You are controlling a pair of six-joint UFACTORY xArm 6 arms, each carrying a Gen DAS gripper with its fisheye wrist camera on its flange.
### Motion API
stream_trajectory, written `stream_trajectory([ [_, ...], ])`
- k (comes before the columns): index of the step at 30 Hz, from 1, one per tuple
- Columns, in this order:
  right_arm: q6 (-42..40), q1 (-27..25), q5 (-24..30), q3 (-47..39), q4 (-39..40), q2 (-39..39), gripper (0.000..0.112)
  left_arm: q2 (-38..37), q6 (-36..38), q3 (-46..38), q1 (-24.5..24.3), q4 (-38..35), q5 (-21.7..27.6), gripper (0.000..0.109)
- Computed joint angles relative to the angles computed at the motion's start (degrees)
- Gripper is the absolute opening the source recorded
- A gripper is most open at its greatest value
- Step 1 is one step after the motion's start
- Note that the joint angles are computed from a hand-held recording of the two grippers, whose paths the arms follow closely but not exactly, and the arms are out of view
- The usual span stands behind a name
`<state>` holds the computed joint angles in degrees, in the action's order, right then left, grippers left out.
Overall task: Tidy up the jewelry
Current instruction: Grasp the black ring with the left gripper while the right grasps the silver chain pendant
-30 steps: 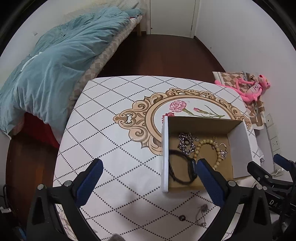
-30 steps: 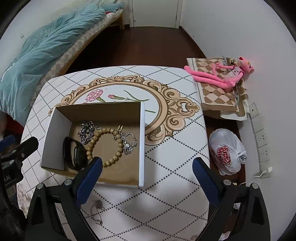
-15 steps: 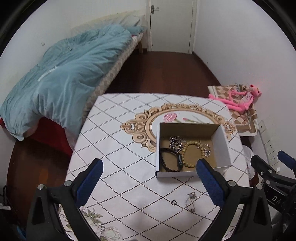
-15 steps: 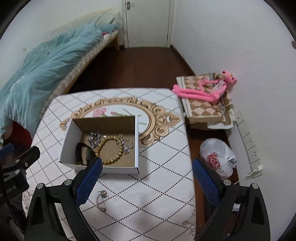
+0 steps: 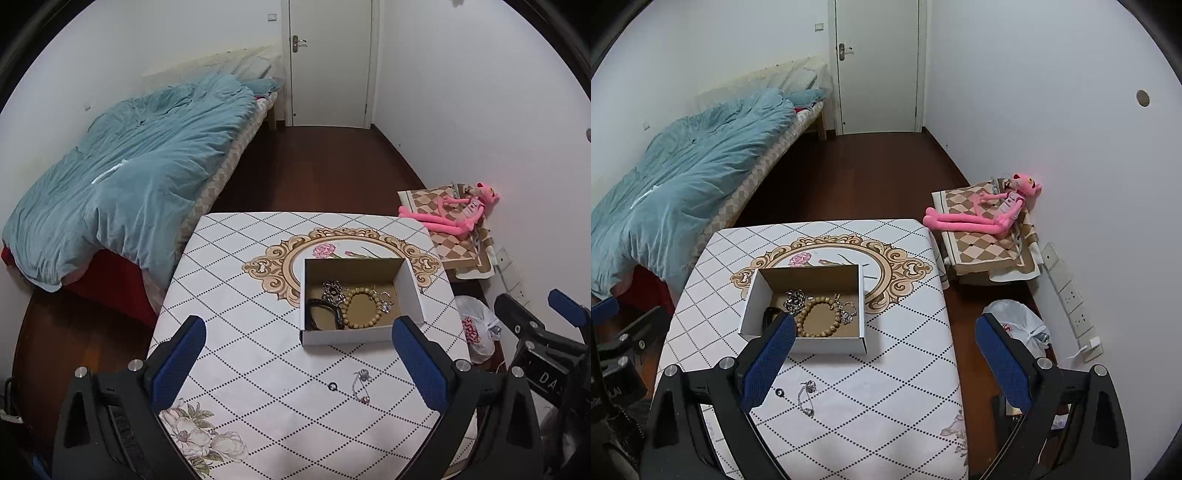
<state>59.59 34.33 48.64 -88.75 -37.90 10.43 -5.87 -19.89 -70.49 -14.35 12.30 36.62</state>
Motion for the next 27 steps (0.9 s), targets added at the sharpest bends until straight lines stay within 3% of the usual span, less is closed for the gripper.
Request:
stream_trajectory([
  [5,0.16,-0.54,-1.31,1.66,1.88,-0.5,0.099,1.01,-1.15,0.19,0.0,0.22,0.7,0.103],
  [15,-10.68,-1.01,-11.37,6.17,21.47,9.07,0.097,7.97,-5.09,3.76,1.97,5.4,4.42,0.103],
  [19,-13.71,0.44,-15.53,6.01,24.91,13.99,0.075,9.76,-5.21,6.06,2.73,5.91,5.57,0.103],
  [22,-14.21,1.41,-17.62,5.59,24.56,16.46,0.073,10.25,-5.02,7.51,3.36,6.31,5.58,0.103],
  [24,-13.74,2.28,-17.12,4.14,22.72,17.98,0.067,10.36,-5.16,8.03,3.69,6.62,5.64,0.103],
  [27,-11.43,3.3,-15.47,2.61,18.16,19.3,0.05,10.28,-4.75,8.96,4.37,6.45,5.42,0.103],
])
